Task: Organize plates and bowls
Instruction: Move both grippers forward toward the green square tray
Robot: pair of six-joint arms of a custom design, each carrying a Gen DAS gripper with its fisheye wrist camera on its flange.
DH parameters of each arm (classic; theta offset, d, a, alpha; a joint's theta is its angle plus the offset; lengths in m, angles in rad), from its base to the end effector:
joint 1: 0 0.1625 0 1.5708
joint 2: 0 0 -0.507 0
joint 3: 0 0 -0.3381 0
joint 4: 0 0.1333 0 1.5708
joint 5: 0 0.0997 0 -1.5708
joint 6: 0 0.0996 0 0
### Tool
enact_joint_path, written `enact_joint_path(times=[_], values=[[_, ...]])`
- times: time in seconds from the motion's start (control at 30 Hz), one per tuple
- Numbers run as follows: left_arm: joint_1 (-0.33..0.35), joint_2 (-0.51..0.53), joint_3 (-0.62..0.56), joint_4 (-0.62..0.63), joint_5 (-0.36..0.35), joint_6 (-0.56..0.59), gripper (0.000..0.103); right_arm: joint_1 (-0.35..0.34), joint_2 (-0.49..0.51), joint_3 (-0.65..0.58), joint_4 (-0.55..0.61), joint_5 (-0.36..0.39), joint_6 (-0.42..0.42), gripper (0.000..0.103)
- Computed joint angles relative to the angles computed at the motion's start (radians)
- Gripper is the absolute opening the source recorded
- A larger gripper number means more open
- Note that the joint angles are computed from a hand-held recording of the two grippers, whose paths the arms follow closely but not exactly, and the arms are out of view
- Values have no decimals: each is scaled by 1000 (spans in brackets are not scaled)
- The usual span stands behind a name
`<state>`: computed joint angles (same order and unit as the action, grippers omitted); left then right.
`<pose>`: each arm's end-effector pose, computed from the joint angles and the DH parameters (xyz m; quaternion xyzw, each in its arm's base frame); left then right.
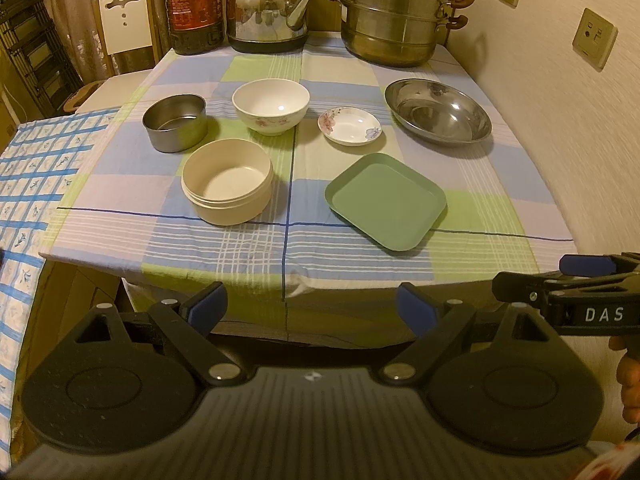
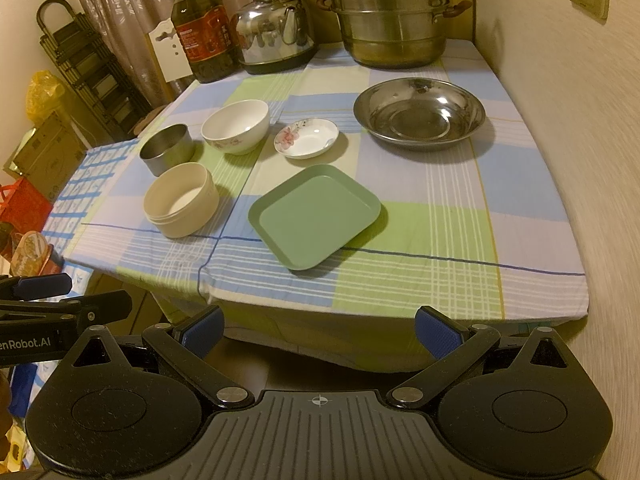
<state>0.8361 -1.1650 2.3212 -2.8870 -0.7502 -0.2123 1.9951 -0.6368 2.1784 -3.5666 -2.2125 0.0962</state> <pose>-0.1457 -0.4688 0.2677 0.2053 0.8913 -0.2465 0.3204 0.2903 -0.4637 0.0981 0.0809 -0.9238 0.2855 0.2420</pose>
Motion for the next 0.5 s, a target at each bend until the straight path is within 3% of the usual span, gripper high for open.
enact_joint_path(times=[0.27, 0.5], values=[[37, 49, -34, -62, -46, 75, 89, -1, -7, -4, -8, -26, 22, 100], [82, 108, -103, -89, -93, 184, 83, -45, -2, -5, -37, -28, 37, 90]])
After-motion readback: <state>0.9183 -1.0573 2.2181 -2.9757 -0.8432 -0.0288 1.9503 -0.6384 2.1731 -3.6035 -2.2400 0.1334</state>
